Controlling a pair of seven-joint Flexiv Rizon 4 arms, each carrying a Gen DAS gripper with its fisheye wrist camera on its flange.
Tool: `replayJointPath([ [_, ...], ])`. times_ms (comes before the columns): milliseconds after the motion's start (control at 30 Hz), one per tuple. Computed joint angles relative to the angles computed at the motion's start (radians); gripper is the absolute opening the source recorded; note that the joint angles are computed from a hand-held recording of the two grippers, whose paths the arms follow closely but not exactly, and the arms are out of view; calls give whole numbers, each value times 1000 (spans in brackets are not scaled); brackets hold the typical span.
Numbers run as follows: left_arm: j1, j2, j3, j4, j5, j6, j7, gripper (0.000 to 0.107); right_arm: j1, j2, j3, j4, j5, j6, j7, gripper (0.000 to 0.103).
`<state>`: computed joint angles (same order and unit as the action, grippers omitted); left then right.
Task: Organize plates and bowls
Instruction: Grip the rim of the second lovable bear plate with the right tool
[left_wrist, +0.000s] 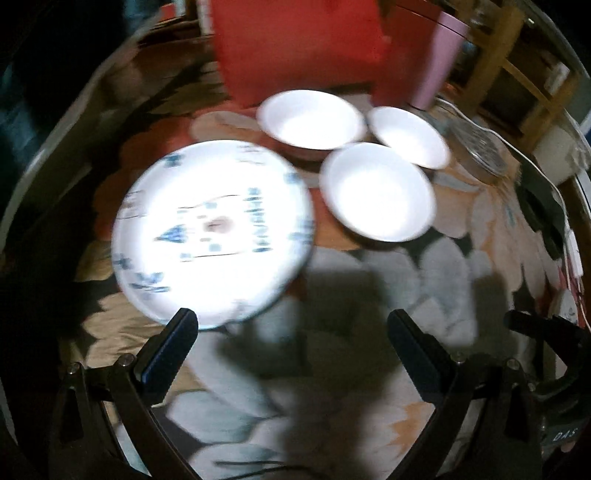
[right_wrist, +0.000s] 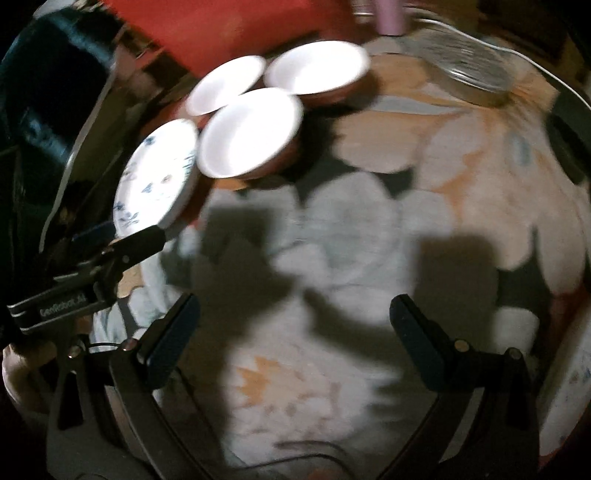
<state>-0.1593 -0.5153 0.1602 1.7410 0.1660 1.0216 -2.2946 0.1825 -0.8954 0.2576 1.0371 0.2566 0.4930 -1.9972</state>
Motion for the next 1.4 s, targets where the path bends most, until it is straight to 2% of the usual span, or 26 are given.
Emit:
replayJointPath([
  [133, 19, 58, 34, 95, 19, 31, -34, 102, 37, -15, 17, -12, 3, -6, 1, 103],
  [333, 50, 113, 62, 207, 51, 78, -90, 102, 97, -81, 33, -111, 32, -76, 89, 98],
  [400, 57, 126, 73, 233, 67, 94, -116, 102, 116, -94, 30, -131, 35, -85, 117, 87],
  [467, 65, 132, 74, 245, 73, 95, -131, 102, 140, -103, 18, -137, 28, -67, 152, 84],
  [633, 84, 146, 69, 274, 81, 99, -147, 102, 181, -151, 10, -196, 11, -84, 237, 63],
  [700, 91, 150, 64, 282, 81, 103, -144, 102, 199, -160, 3, -204, -7, -81, 243, 47],
  [767, 97, 152, 60, 289, 78, 111, -141, 102, 213, -169, -6, -214, -30, -89, 251, 35],
  [833, 103, 153, 56, 294, 73, 117, -135, 102, 224, -174, -9, -219, -49, -85, 242, 30],
  [900, 109, 155, 53, 303, 66, 125, -126, 102, 234, -168, -14, -206, -73, -71, 212, 27],
  [1000, 119, 161, 51, 316, 53, 139, -107, 102, 226, -182, 3, -235, -82, -106, 146, 28],
  [1167, 127, 164, 49, 324, 35, 150, -84, 102, 220, -165, 12, -212, -120, -143, -92, 27],
  [1300, 133, 163, 46, 325, 22, 153, -60, 102, 214, -170, 12, -254, -154, -284, -295, 27],
  [1333, 135, 161, 45, 326, 16, 151, -56, 102, 214, -166, 2, -250, -164, -293, -340, 27],
  [1400, 140, 155, 44, 331, 3, 150, -50, 102, 213, -157, -13, -237, -156, -264, -354, 26],
])
